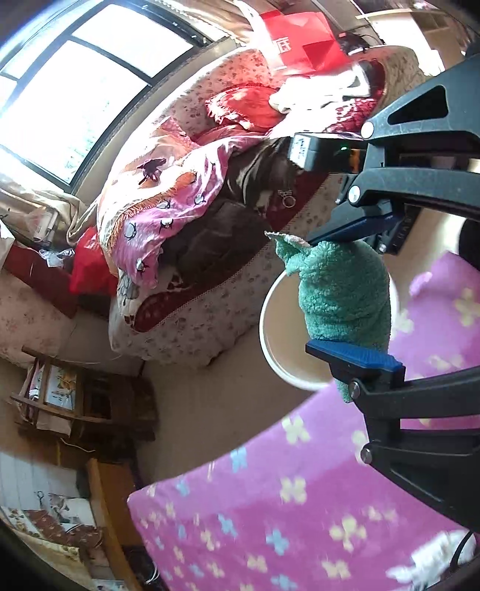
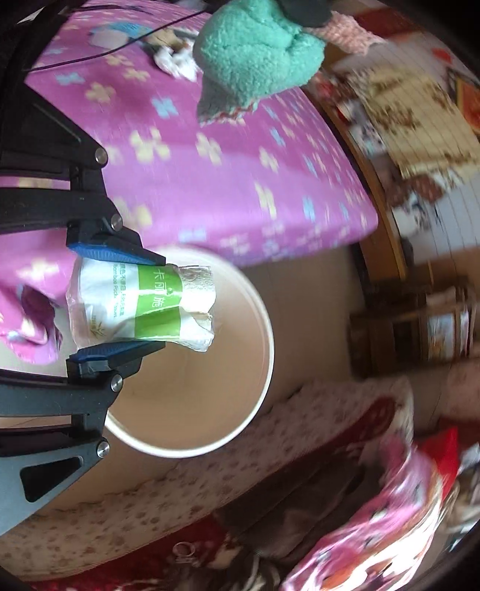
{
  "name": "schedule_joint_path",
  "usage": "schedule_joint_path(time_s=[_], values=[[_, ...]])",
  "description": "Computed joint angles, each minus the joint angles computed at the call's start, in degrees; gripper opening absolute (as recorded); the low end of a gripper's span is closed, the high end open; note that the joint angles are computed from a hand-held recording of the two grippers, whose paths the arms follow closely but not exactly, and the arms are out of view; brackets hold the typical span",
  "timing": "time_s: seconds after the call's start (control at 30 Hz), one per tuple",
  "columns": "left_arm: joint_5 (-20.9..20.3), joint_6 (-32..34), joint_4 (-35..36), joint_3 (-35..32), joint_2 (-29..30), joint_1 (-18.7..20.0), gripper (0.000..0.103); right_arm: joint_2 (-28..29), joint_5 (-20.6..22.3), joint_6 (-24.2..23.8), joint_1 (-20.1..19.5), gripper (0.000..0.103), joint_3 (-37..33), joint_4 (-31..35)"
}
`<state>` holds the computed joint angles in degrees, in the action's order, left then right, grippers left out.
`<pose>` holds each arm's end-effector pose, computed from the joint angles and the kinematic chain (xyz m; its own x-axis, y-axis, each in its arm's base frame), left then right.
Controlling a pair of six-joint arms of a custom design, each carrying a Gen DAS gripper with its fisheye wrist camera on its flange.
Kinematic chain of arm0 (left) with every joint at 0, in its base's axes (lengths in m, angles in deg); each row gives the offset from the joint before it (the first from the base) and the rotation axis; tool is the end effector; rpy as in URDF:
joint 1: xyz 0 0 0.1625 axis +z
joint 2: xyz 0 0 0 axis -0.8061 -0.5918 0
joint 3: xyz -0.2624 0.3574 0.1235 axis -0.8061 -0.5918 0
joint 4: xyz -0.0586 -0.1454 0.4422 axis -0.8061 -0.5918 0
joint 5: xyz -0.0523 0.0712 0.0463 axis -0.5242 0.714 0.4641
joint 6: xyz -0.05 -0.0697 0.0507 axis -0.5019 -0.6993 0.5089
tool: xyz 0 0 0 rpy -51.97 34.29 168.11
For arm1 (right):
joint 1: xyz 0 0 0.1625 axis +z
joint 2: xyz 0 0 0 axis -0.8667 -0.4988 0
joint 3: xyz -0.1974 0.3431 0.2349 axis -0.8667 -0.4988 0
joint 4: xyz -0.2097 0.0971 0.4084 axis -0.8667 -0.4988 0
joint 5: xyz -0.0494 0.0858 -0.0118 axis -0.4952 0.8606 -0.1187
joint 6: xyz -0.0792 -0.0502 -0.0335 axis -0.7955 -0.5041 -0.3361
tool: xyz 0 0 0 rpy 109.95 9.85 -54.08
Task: Collect trash
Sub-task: 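Carry both items over the white bucket and open both grippers to drop them, then return to the table and grasp the white sponge with the left gripper while the right grasps crumpled tissue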
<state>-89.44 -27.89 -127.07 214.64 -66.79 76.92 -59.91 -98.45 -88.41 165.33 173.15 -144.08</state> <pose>-0.3613 -0.3631 0.2197 -0.9129 0.2406 -0.3297 0.3834 0.7828 -0.4901 0.1943 -0.3852 0.2487 -0.7985 -0.2887 0.5282 -0.4808 0.8338 -0.2712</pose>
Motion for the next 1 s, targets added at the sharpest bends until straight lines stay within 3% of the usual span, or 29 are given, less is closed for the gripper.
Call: schedule_joint_path(time_s=[0.13, 0.17, 0.2, 0.23, 0.27, 0.37, 0.63, 1.0], values=[[-2.2, 1.3, -8.8, 0.4, 4.3, 2.9, 0.056, 0.3, 3.0, 0.5, -3.9, 0.053, 0.4, -2.2], [-2.2, 0.9, -9.6, 0.5, 4.8, 3.4, 0.06, 0.3, 3.2, 0.9, -4.3, 0.055, 0.7, -2.5], [-1.9, 0.1, -9.7, 0.5, 5.0, 3.7, 0.064, 0.5, 3.6, 1.4, -5.1, 0.059, 0.7, -2.6], [-1.4, -1.1, -9.6, 0.7, 5.1, 3.8, 0.068, 0.9, 4.0, 1.9, -5.8, 0.073, 0.6, -2.6], [-1.4, -1.3, -10.0, 0.9, 5.0, 3.9, 0.069, 0.9, 4.6, 2.1, -6.6, 0.079, 0.8, -3.0], [-1.1, -1.6, -8.4, 1.5, 3.9, 3.5, 0.071, 0.4, 6.1, 2.3, -8.0, 0.084, 1.5, -3.6], [6.0, -10.7, 7.9, 3.5, -2.9, -1.0, 0.071, 0.9, 4.3, 2.4, -5.2, 0.085, 2.2, -4.0], [12.3, -27.9, 32.1, 5.6, -15.1, -9.2, 0.071, 0.3, 2.1, 5.8, 3.2, 0.085, 1.1, 0.2]])
